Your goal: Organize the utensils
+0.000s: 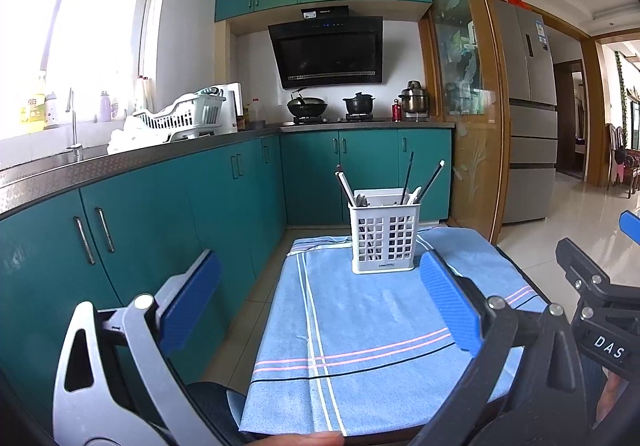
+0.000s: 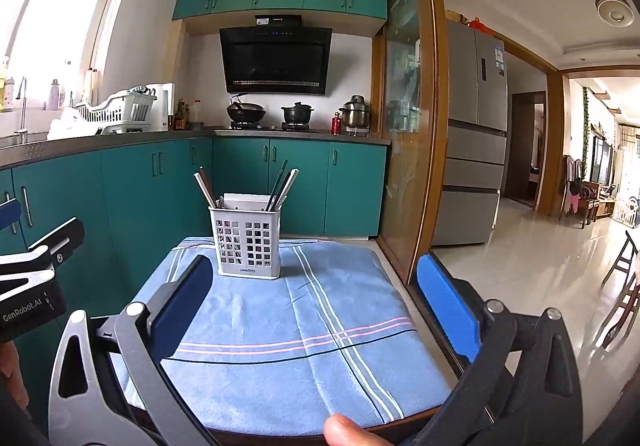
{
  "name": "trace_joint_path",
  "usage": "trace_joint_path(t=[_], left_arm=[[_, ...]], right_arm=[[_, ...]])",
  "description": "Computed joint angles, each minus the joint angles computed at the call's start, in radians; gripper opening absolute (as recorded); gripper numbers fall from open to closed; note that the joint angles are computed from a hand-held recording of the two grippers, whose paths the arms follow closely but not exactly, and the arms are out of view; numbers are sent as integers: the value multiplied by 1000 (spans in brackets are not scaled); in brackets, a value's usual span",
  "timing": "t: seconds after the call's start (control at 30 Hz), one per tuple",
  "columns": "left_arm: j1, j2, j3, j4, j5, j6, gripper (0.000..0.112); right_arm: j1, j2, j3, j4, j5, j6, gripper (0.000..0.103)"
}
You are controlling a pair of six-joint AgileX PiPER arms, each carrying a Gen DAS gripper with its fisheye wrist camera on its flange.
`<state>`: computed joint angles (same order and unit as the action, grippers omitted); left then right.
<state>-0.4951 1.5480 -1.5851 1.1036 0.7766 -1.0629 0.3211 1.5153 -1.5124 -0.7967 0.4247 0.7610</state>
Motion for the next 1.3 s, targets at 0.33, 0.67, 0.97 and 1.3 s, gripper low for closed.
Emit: trace_joint_path(t=[0.33,0.67,0.97,1.3], left_arm=[[-1,-1,2,-3,0,1,99],[-1,2,2,-3,1,0,99],[9,-1,8,-17,-14,6,99],[13,11,-1,-24,-14,28,99]], right_arm=[[-12,2,1,29,-9,-28,100],[-18,4,5,36,-15,-32,100],[-21,3,5,44,-17,-42,100],[-27,6,9,56,-22,-53,100]])
